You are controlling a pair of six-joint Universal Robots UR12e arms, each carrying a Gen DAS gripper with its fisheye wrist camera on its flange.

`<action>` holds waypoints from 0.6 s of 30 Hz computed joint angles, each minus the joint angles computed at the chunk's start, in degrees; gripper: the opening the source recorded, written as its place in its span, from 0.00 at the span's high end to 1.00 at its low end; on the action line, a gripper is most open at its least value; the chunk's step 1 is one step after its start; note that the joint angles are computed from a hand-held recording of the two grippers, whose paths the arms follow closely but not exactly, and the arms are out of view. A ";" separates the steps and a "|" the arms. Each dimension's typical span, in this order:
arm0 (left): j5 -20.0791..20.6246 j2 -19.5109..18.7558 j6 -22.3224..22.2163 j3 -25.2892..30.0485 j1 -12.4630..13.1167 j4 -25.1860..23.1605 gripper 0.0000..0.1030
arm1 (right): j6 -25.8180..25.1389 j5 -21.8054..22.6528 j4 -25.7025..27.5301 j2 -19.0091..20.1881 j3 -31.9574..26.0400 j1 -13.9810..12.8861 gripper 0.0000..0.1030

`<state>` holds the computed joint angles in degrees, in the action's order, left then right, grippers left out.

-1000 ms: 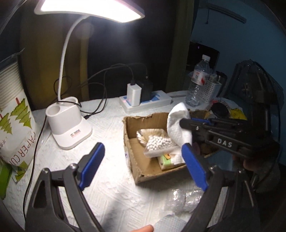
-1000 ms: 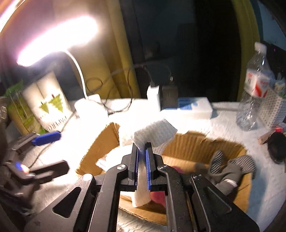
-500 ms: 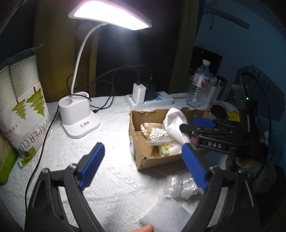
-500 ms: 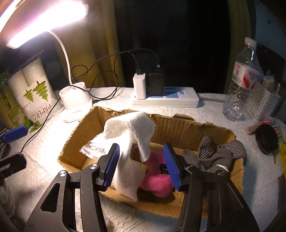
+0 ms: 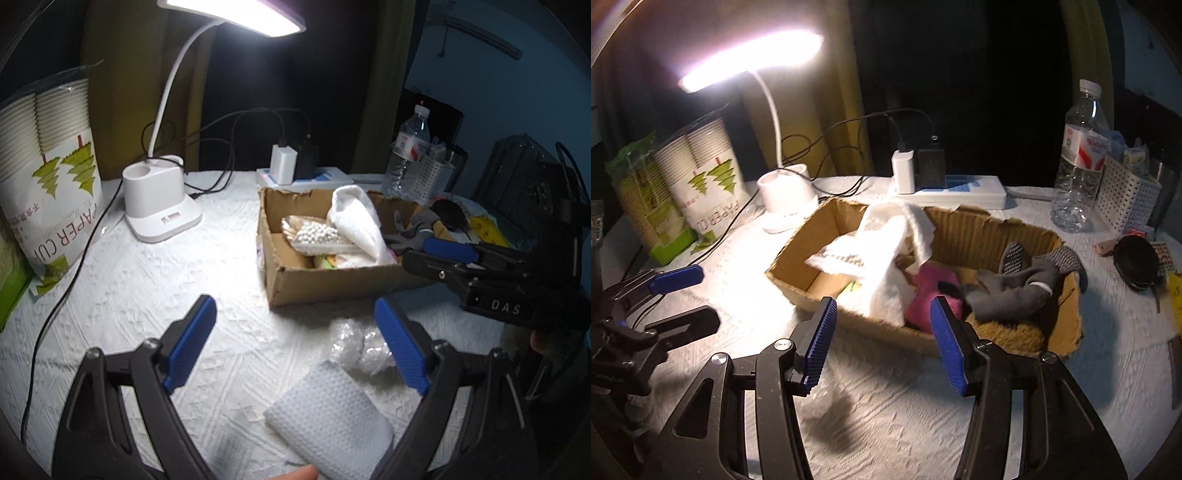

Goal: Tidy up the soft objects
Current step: 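Lower the swab bag into the box with the left gripper while the right drops the towel in, then grasp the white textured cloth with the left gripper while the right grasps the bubble wrap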

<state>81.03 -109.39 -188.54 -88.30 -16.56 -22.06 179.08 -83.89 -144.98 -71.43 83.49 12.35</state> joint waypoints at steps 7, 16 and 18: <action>0.70 0.76 -1.09 -2.17 -0.41 -1.08 0.13 | -0.84 3.08 -0.23 -1.06 2.22 0.35 0.46; 1.37 1.61 -2.46 -4.53 -0.64 -2.46 0.13 | -1.01 8.66 2.56 -0.71 3.80 0.17 0.46; 1.24 1.66 -2.49 -4.74 -0.82 -2.99 0.13 | -0.80 9.44 3.69 -0.33 3.64 0.15 0.46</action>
